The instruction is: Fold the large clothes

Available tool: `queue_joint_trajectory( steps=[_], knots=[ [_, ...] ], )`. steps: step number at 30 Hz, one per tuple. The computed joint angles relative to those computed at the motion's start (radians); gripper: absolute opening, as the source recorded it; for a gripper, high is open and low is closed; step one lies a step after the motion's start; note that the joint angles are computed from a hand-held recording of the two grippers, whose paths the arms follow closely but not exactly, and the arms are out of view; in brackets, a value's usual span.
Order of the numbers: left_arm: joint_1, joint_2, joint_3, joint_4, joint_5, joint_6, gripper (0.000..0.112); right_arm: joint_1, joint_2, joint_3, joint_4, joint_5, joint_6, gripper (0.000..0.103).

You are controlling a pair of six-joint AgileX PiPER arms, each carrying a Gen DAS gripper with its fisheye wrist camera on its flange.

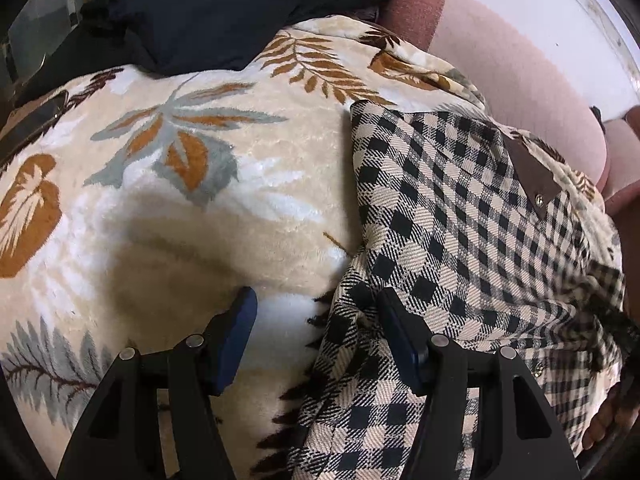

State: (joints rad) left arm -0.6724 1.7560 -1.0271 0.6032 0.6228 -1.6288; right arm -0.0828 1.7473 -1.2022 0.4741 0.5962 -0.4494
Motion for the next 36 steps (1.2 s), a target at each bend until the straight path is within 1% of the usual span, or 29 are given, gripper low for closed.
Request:
queue_joint_trajectory(
  steps=[1, 2, 4, 6, 8, 10, 11, 12, 13, 14, 15, 16, 18, 19, 21, 22, 23, 24, 25, 27, 28, 29, 31, 33, 35, 36],
  knots=[
    [0.001, 0.0, 0.0, -0.002, -0.001, -0.001, 0.062, 0.025, -0.015, -0.008, -0.006, -0.009, 0.001, 0.036],
    [-0.001, 0.001, -0.002, -0.002, 0.003, -0.003, 0.062, 0.052, -0.009, -0.035, -0.005, 0.003, -0.004, 0.036],
    [-0.008, 0.007, -0.008, 0.001, 0.015, 0.001, 0.062, 0.106, 0.053, -0.119, -0.007, 0.048, 0.019, 0.037],
    [-0.014, 0.011, -0.012, 0.009, 0.024, -0.001, 0.063, 0.166, 0.152, -0.23, -0.032, 0.088, 0.09, 0.037],
    [-0.015, 0.014, -0.014, 0.011, 0.027, 0.003, 0.063, 0.218, 0.277, -0.371, -0.095, 0.134, 0.186, 0.037],
    [-0.012, 0.014, -0.013, 0.008, 0.023, 0.013, 0.064, 0.262, 0.399, -0.52, -0.189, 0.183, 0.318, 0.037],
    [-0.01, 0.015, -0.014, 0.007, 0.022, 0.017, 0.064, 0.275, 0.432, -0.568, -0.227, 0.2, 0.354, 0.039],
    [-0.008, 0.017, -0.017, 0.004, 0.023, 0.024, 0.065, 0.298, 0.46, -0.601, -0.261, 0.194, 0.383, 0.049],
    [-0.009, 0.018, -0.019, 0.003, 0.025, 0.028, 0.066, 0.314, 0.472, -0.635, -0.292, 0.205, 0.391, 0.054],
    [-0.01, 0.022, -0.025, 0.0, 0.031, 0.035, 0.066, 0.333, 0.494, -0.689, -0.33, 0.254, 0.396, 0.061],
    [-0.012, 0.026, -0.032, -0.002, 0.037, 0.04, 0.067, 0.346, 0.496, -0.704, -0.366, 0.276, 0.398, 0.061],
    [-0.015, 0.03, -0.039, -0.002, 0.046, 0.042, 0.067, 0.357, 0.471, -0.678, -0.391, 0.266, 0.394, 0.061],
    [-0.021, 0.028, -0.039, 0.006, 0.052, 0.031, 0.067, 0.345, 0.361, -0.533, -0.348, 0.196, 0.331, 0.061],
    [-0.023, 0.022, -0.034, 0.011, 0.05, 0.023, 0.067, 0.316, 0.288, -0.433, -0.294, 0.157, 0.272, 0.061],
    [-0.032, 0.0, -0.01, 0.027, 0.034, -0.017, 0.067, 0.232, 0.146, -0.26, -0.179, 0.134, 0.143, 0.061],
    [-0.039, -0.01, 0.001, 0.036, 0.028, -0.038, 0.067, 0.169, 0.074, -0.172, -0.117, 0.127, 0.068, 0.061],
    [-0.051, -0.026, 0.019, 0.055, 0.018, -0.072, 0.067, 0.072, 0.013, -0.103, -0.028, 0.157, -0.032, 0.061],
    [-0.062, -0.035, 0.027, 0.069, 0.017, -0.095, 0.067, -0.028, -0.048, -0.034, 0.033, 0.16, -0.12, 0.061],
    [-0.079, -0.044, 0.036, 0.091, 0.019, -0.126, 0.067, -0.128, -0.076, -0.004, 0.087, 0.197, -0.184, 0.062],
    [-0.128, -0.062, 0.051, 0.141, 0.037, -0.193, 0.067, -0.328, -0.113, 0.031, 0.087, 0.195, -0.202, 0.062],
    [-0.162, -0.071, 0.058, 0.166, 0.052, -0.226, 0.067, -0.428, -0.095, 0.014, 0.113, 0.235, -0.234, 0.063],
    [-0.183, -0.075, 0.058, 0.174, 0.062, -0.24, 0.067, -0.528, -0.063, -0.015, 0.102, 0.246, -0.226, 0.063],
    [-0.233, -0.086, 0.061, 0.188, 0.074, -0.276, 0.067, -0.718, 0.044, -0.119, 0.157, 0.311, -0.236, 0.063],
    [-0.277, -0.092, 0.052, 0.192, 0.093, -0.311, 0.067, -0.822, 0.149, -0.228, 0.189, 0.351, -0.194, 0.065],
    [-0.323, -0.097, 0.043, 0.204, 0.112, -0.346, 0.067, -0.87, 0.241, -0.317, 0.227, 0.399, -0.147, 0.066],
    [-0.344, -0.098, 0.033, 0.203, 0.128, -0.35, 0.067, -0.89, 0.304, -0.377, 0.263, 0.439, -0.119, 0.066]
  ],
)
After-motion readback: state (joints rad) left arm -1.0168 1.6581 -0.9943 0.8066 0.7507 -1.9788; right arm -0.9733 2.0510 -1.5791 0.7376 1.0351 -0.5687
